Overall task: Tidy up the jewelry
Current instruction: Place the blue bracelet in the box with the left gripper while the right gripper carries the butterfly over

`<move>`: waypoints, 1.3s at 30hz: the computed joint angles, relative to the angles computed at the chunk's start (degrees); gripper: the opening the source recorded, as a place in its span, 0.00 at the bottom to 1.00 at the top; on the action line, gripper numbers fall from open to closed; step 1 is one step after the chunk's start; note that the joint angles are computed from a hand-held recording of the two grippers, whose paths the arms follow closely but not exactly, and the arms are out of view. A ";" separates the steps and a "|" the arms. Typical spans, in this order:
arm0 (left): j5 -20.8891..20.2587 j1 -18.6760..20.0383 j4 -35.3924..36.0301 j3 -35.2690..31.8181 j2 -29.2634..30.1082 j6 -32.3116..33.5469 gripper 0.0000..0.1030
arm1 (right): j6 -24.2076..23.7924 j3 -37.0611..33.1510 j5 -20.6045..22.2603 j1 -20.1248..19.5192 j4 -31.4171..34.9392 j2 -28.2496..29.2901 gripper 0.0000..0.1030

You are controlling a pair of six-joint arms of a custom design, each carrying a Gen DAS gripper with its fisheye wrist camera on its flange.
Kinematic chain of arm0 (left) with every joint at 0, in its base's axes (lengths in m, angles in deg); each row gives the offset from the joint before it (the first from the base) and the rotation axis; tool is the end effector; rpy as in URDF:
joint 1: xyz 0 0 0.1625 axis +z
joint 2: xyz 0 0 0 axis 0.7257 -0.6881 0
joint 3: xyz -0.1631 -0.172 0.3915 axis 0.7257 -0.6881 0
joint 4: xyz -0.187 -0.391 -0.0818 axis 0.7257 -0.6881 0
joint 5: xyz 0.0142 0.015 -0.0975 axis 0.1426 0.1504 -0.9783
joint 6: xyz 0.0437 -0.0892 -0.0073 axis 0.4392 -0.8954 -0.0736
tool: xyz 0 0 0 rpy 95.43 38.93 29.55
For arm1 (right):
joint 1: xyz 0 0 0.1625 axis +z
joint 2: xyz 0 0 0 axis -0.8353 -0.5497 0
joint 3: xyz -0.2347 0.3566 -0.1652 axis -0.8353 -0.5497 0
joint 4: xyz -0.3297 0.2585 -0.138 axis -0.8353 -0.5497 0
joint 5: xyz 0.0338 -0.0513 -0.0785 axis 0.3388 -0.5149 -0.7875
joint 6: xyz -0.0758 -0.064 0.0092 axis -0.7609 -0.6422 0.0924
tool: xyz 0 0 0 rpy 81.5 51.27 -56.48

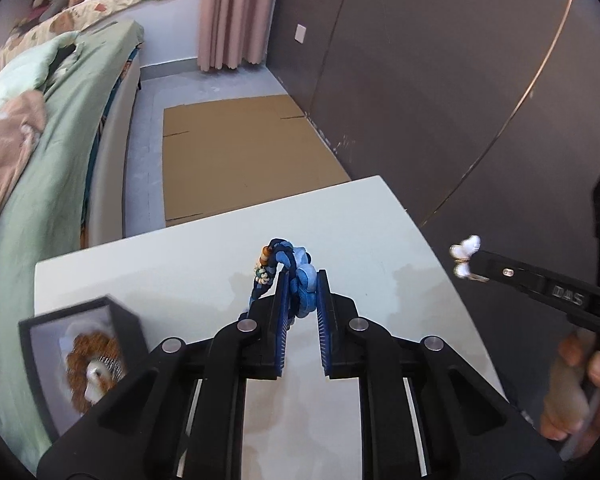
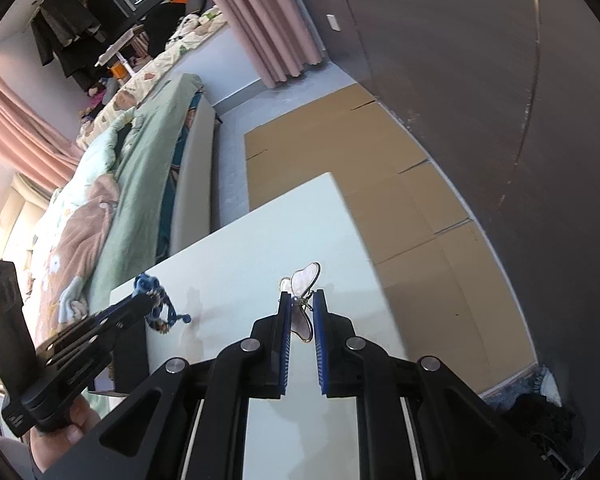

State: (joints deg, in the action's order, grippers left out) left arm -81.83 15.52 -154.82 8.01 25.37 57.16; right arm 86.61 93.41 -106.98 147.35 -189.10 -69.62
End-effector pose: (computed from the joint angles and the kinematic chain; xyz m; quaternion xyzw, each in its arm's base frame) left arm -0.2166 -0.7955 0.0706 0.2454 0.9231 -0.2060 0.2125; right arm 0.0993 -0.7439 0.2075 -0.0433 -0.9257 0.3078 0.2154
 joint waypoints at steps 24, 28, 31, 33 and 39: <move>-10.77 6.85 -7.82 10.26 -14.61 -3.73 0.30 | -3.35 -3.50 4.99 4.72 -3.87 6.47 0.11; -8.00 7.09 -8.75 10.72 -15.51 -4.19 0.69 | -3.67 -3.93 6.53 5.42 -4.18 7.52 0.11; -7.40 7.25 -8.85 10.81 -16.06 -4.02 0.72 | -4.00 -4.49 7.49 6.19 -4.12 8.59 0.11; -7.15 7.47 -8.89 10.97 -16.58 -4.36 0.81 | -4.34 -4.71 8.02 6.77 -4.44 9.21 0.11; -2.79 7.67 -10.08 11.60 -17.97 -3.37 0.93 | -4.96 -5.57 11.13 8.51 -4.46 11.32 0.11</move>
State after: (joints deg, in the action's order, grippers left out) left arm -84.63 23.19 -164.90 19.61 7.40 53.78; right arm 81.65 87.84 -95.85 155.86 -193.56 -58.30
